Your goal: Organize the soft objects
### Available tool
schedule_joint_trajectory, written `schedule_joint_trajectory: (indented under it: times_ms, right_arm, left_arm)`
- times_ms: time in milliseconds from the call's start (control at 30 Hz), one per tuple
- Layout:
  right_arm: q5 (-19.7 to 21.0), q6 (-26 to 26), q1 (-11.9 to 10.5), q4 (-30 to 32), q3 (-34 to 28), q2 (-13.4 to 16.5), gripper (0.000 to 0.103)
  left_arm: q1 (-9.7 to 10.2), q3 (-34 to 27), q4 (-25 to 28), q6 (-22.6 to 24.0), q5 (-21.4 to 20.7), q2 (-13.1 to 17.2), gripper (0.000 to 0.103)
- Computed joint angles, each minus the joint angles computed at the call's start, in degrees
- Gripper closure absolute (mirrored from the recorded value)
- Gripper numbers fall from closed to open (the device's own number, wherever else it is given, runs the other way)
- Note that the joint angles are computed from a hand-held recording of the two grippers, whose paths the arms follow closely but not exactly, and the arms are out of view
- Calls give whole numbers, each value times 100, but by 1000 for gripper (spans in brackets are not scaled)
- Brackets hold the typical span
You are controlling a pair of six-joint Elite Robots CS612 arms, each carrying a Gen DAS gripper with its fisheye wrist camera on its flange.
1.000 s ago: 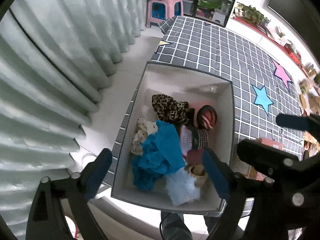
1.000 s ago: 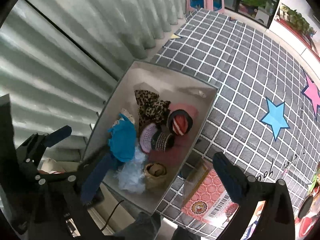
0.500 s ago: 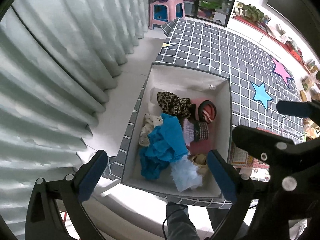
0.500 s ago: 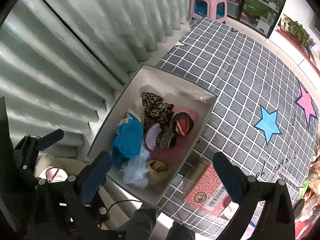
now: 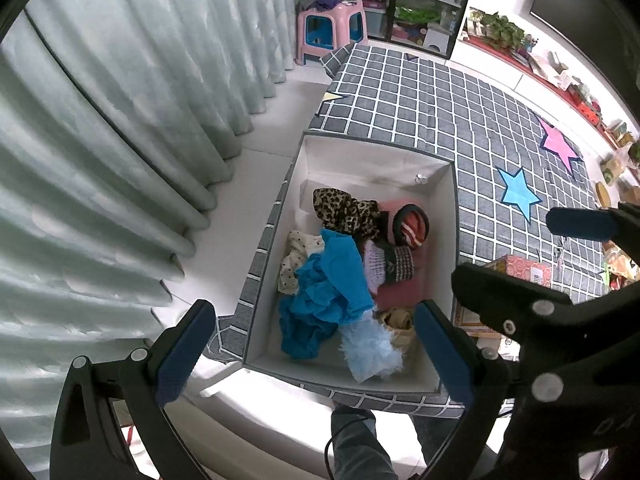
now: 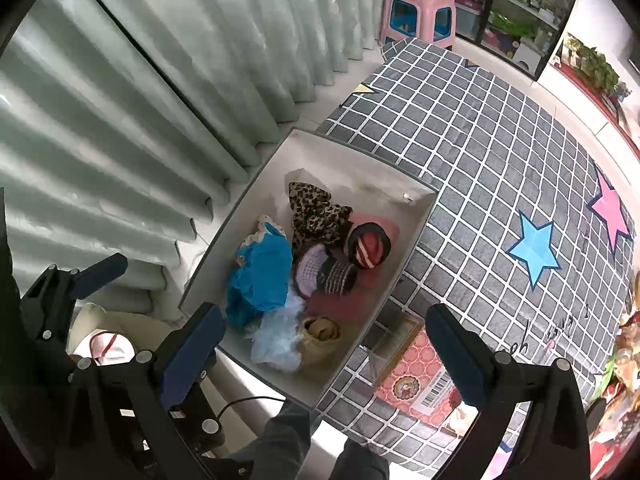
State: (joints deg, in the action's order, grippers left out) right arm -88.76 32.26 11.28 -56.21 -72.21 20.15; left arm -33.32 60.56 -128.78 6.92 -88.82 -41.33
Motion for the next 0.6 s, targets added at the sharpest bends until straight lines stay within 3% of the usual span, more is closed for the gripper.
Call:
schedule_joint_trajectory:
  times_ms: [600]
  right_arm:
    - [10,76,49,26,-46,37,0]
  left_arm:
    - [5,39,48,165,14,-31,3]
